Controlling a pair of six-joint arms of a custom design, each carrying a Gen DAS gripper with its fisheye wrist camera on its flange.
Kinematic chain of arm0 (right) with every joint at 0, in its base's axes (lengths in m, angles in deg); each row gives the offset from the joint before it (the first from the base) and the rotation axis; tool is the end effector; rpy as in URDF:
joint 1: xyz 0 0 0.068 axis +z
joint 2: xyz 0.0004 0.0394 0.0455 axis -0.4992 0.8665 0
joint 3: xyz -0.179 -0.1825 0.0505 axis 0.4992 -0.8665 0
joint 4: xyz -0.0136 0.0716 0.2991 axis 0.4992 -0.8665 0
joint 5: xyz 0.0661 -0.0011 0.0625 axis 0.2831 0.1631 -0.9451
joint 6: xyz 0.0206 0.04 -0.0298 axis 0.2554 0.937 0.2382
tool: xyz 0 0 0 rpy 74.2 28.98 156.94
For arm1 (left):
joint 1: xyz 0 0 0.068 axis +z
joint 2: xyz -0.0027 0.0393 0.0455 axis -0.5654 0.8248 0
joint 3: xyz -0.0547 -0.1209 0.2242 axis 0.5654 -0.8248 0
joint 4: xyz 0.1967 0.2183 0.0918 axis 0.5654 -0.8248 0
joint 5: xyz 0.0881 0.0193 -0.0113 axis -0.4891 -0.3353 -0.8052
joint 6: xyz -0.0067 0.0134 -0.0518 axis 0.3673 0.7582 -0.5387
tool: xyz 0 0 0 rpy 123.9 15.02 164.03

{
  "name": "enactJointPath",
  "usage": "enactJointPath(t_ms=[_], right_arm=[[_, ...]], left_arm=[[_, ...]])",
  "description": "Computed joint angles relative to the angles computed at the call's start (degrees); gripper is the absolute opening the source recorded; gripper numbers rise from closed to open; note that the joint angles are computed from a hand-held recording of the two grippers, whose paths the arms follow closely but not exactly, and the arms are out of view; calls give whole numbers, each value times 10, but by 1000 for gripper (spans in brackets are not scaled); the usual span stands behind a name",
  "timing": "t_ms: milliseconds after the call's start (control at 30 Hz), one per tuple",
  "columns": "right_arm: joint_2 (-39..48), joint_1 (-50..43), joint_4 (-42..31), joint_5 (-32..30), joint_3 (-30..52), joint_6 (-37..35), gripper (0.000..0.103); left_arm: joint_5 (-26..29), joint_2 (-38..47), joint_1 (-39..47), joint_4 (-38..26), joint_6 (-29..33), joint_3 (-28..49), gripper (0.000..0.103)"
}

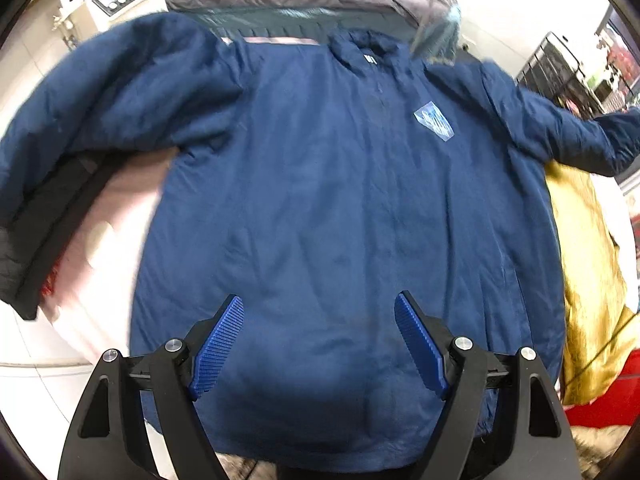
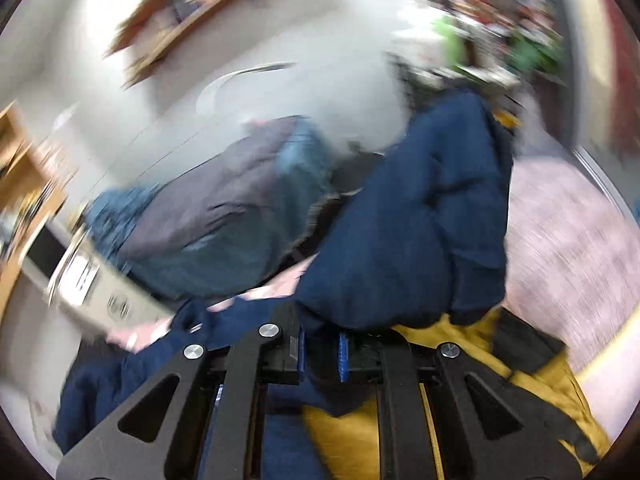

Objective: Fold large clothes

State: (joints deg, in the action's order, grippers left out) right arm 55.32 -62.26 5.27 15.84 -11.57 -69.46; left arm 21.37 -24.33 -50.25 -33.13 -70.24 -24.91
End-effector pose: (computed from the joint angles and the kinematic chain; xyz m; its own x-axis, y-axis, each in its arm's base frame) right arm 0.2486 -0.1379 0.3686 -0.5572 0.4244 -0.7137 0.2275 0.9047 0.3603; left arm 0.1431 -0.0383 0.2569 -0.9393 -0.0068 -0.3432 0.0063 0.9993 -0.0371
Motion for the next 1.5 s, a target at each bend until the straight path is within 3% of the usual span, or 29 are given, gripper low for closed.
enactJointPath(t_ms=[267,467,667,767,867,900,967,1033,1133,1233,1433,1500], right_arm=[[40,374,47,134,37,60,12],[159,541,98,178,88,113,12],[280,653,124,276,111,143,12],[361,672,102,315,161,149,12],[438,679,62,312,218,142,18],[455,677,41,298,228,133,26],[472,682,17,271,233,116,63],[447,688,41,256,190,87,76],[379,682,61,262,112,70,76],[291,655,96,258,21,103,76],[147,527,86,384,-105,161,76],[138,459,66,382,-124,178,76]], left_arm=[[78,57,212,42,124,74,79],[123,75,299,48,169,58,81],[141,107,365,61,216,44,81],[143,131,380,69,232,50,81],[148,160,392,81,242,55,81],[149,169,395,84,244,55,81],[152,185,396,91,243,55,82],[150,203,394,100,241,55,83],[148,230,379,116,230,60,83],[146,257,352,141,208,72,83],[127,337,274,208,149,113,83],[113,369,243,234,131,129,83]])
